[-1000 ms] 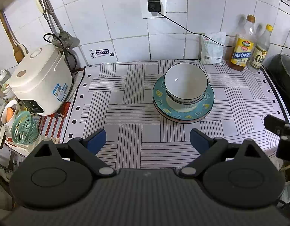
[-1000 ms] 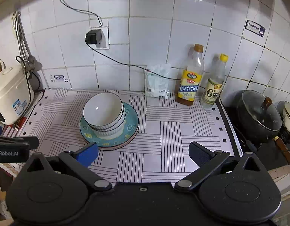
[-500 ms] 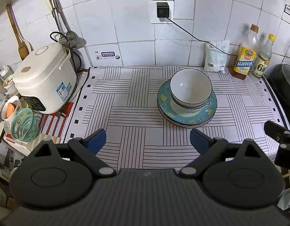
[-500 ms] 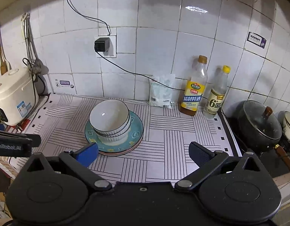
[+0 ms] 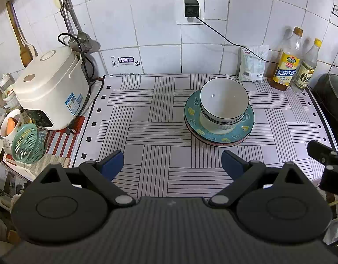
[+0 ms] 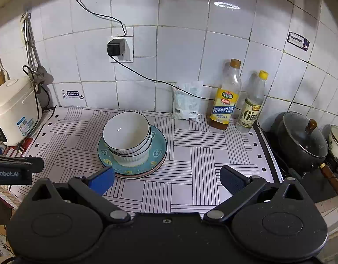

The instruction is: Organize plates and bowls

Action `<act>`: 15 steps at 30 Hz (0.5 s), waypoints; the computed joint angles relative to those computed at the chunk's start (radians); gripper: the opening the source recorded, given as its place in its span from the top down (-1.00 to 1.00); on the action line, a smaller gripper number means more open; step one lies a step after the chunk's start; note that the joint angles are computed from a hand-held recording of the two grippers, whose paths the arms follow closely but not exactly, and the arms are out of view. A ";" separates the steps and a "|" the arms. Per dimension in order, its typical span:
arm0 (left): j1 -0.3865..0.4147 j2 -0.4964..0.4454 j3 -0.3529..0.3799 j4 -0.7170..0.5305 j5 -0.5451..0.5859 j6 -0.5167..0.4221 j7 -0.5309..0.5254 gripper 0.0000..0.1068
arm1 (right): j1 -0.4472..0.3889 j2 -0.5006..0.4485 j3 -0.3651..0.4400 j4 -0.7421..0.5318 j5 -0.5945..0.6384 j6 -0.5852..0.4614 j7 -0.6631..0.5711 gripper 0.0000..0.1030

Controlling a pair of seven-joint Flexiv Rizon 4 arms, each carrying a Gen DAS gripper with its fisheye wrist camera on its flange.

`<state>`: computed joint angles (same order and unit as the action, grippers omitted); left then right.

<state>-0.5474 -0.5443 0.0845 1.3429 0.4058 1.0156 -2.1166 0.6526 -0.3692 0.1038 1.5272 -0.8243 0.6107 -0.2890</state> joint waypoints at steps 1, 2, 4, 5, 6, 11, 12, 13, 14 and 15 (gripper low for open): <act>-0.002 -0.001 0.002 -0.001 0.003 -0.001 -0.001 -0.81 | 0.000 -0.001 0.000 -0.002 0.002 -0.002 0.000 -1.00; -0.003 -0.001 0.004 -0.002 0.007 -0.002 -0.003 -0.81 | 0.001 -0.002 0.001 -0.003 0.005 -0.005 0.000 -1.00; -0.003 -0.001 0.003 -0.002 0.008 -0.001 -0.004 -0.81 | 0.003 -0.005 0.000 -0.007 0.006 -0.010 0.005 -1.00; -0.001 -0.001 0.002 -0.001 0.008 -0.001 -0.002 -0.81 | 0.002 -0.006 0.000 -0.008 0.009 -0.009 0.005 -1.00; -0.002 -0.001 0.002 -0.002 0.008 -0.003 -0.001 -0.81 | 0.001 -0.006 0.000 -0.008 0.011 -0.007 0.005 -1.00; 0.004 0.003 -0.007 0.006 0.001 0.002 0.007 -0.81 | 0.005 -0.009 0.003 -0.012 0.021 -0.017 -0.004 -1.00; 0.008 0.005 -0.012 0.011 -0.006 0.003 0.017 -0.81 | 0.007 -0.009 0.003 -0.013 0.021 -0.019 -0.004 -1.00; 0.007 0.006 -0.012 0.013 -0.006 0.004 0.019 -0.81 | 0.007 -0.010 0.003 -0.014 0.023 -0.022 -0.007 -1.00; 0.005 0.007 -0.010 0.013 -0.005 0.003 0.020 -0.81 | 0.009 -0.011 0.004 -0.018 0.027 -0.030 -0.011 -1.00; 0.004 0.007 -0.009 0.012 -0.004 0.001 0.021 -0.81 | 0.013 -0.014 0.004 -0.025 0.029 -0.041 -0.013 -1.00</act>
